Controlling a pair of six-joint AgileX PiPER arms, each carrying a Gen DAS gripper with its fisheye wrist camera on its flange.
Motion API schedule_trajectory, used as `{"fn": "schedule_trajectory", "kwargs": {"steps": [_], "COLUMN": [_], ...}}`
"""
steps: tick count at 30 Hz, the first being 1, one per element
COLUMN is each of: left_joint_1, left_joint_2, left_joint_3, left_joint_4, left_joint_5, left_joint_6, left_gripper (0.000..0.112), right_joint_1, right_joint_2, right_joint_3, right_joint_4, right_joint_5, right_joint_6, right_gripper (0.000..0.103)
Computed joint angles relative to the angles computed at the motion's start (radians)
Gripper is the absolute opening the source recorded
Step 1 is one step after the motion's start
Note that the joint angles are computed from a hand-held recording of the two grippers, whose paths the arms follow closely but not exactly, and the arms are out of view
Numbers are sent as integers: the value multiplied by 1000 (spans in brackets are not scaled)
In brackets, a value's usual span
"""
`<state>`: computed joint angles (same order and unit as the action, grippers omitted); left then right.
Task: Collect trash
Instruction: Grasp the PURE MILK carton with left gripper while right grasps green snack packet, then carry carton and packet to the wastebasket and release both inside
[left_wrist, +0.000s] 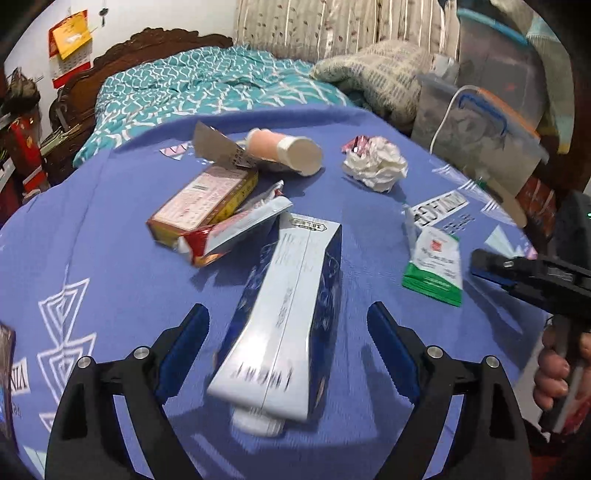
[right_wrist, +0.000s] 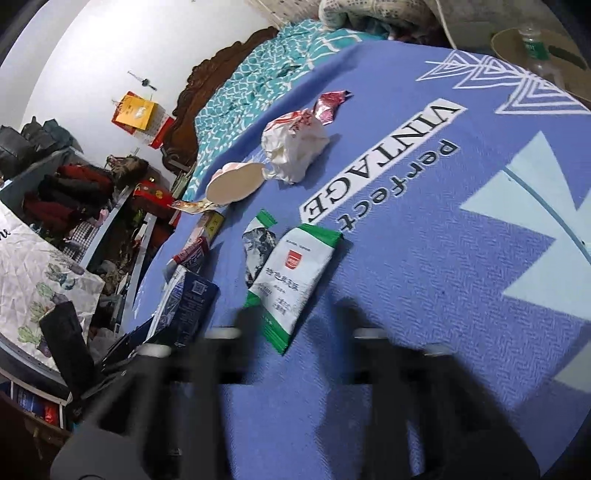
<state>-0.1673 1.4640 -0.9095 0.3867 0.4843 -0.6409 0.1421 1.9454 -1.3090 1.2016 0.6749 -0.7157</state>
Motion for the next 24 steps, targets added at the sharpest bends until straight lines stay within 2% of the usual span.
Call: {"fn": "schedule_trajectory", "kwargs": {"steps": [1, 2, 3, 4, 6, 7, 9, 12, 13, 14, 15, 16, 18, 24], "left_joint_1": [7, 14, 18, 12, 12, 21, 52, 86, 90, 87, 78, 68, 63, 60], "left_joint_2": [17, 31, 43, 51, 62, 57, 53, 46, 45, 45, 44, 42, 41, 38], "left_joint_3": [-12, -20, -25, -26, -25, -18, -17, -7, -1, 4, 7, 9, 11, 16], "left_joint_4": [-31, -75, -97, -85, -94, -129, -257, -482, -538, -553, -528, -500, -497, -516], "left_joint_5": [-2, -7, -9, -8, -17, -28, -37, -50, -55, -63, -70, -72, -76, -83], "left_joint_6": [30, 69, 92, 81, 95, 125, 245, 444, 491, 499, 471, 438, 427, 429], "left_gripper": [78, 75, 66, 55, 52, 52, 52, 52, 52, 52, 52, 52, 52, 51], "right_joint_1": [3, 14, 20, 26, 41, 57, 93, 129, 137, 145, 153, 162, 177, 194], "right_joint_2": [-22, -43, -48, -44, -16, -17, -3, 45, 69, 105, 108, 120, 134, 65], "right_joint_3": [28, 48, 48, 40, 9, 13, -23, -109, -152, -203, -215, -237, -259, -154], "right_joint_4": [41, 42, 34, 9, -42, -34, -124, -226, -265, -294, -316, -337, -342, -238], "right_joint_5": [-28, -69, -76, -73, -62, -96, -141, -149, -126, -83, -80, -65, -35, -108], "right_joint_6": [-51, -63, -69, -60, -9, -20, 40, 137, 177, 211, 231, 245, 236, 125], "right_gripper": [76, 75, 73, 66, 60, 59, 58, 53, 33, 30, 27, 15, 13, 8]}}
